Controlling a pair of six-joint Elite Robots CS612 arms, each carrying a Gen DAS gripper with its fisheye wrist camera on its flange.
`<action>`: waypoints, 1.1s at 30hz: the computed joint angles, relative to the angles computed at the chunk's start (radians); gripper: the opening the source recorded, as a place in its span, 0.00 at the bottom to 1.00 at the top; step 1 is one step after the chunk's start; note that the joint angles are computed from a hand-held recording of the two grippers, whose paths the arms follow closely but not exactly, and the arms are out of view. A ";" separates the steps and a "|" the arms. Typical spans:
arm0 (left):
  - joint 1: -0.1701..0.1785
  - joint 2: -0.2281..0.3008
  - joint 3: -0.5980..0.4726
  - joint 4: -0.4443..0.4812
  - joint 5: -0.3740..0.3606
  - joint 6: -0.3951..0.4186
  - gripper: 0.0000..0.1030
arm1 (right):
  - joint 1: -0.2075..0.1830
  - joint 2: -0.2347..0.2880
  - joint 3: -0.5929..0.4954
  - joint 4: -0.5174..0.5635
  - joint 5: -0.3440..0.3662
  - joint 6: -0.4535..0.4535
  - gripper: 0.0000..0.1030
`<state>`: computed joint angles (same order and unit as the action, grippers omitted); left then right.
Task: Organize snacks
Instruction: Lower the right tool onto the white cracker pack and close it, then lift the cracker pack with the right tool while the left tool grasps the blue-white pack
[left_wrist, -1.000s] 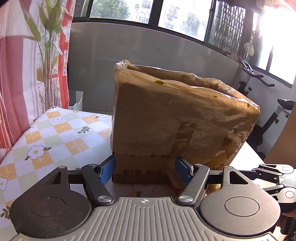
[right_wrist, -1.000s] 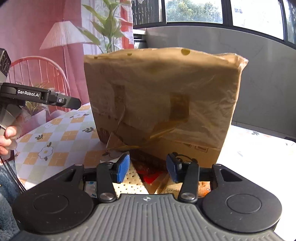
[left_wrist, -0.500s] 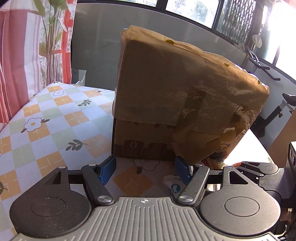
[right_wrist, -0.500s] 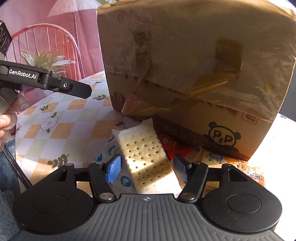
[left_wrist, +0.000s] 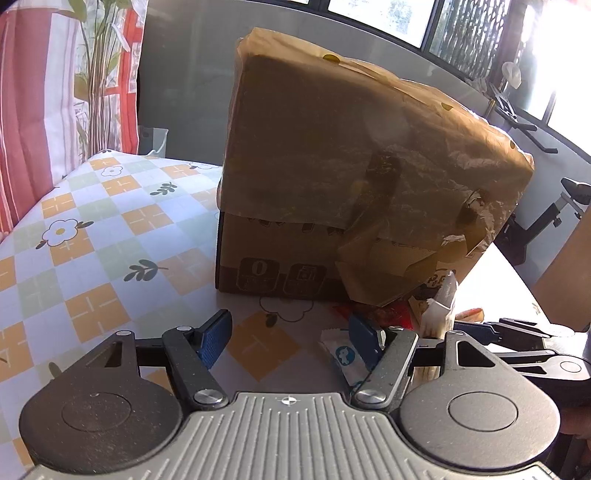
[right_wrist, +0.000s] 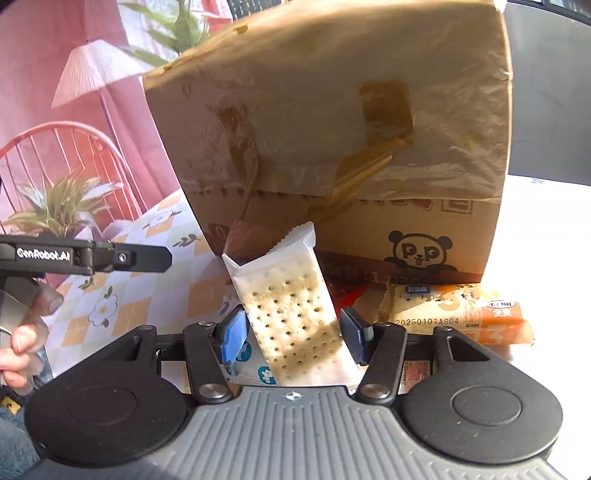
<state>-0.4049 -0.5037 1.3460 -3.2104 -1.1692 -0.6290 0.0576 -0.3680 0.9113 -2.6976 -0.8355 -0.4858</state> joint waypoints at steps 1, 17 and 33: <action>0.000 0.001 -0.001 0.001 -0.001 0.001 0.70 | -0.002 -0.005 0.012 -0.024 0.000 0.023 0.53; -0.003 0.004 -0.004 0.006 -0.014 0.007 0.70 | -0.020 -0.046 0.051 -0.094 -0.065 0.208 0.48; 0.000 0.014 -0.022 0.027 -0.061 0.003 0.70 | -0.028 -0.045 0.043 -0.083 -0.083 0.219 0.48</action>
<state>-0.4044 -0.4901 1.3240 -3.1832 -1.2305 -0.6265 0.0300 -0.4132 0.9540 -2.7811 -0.9186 -0.2668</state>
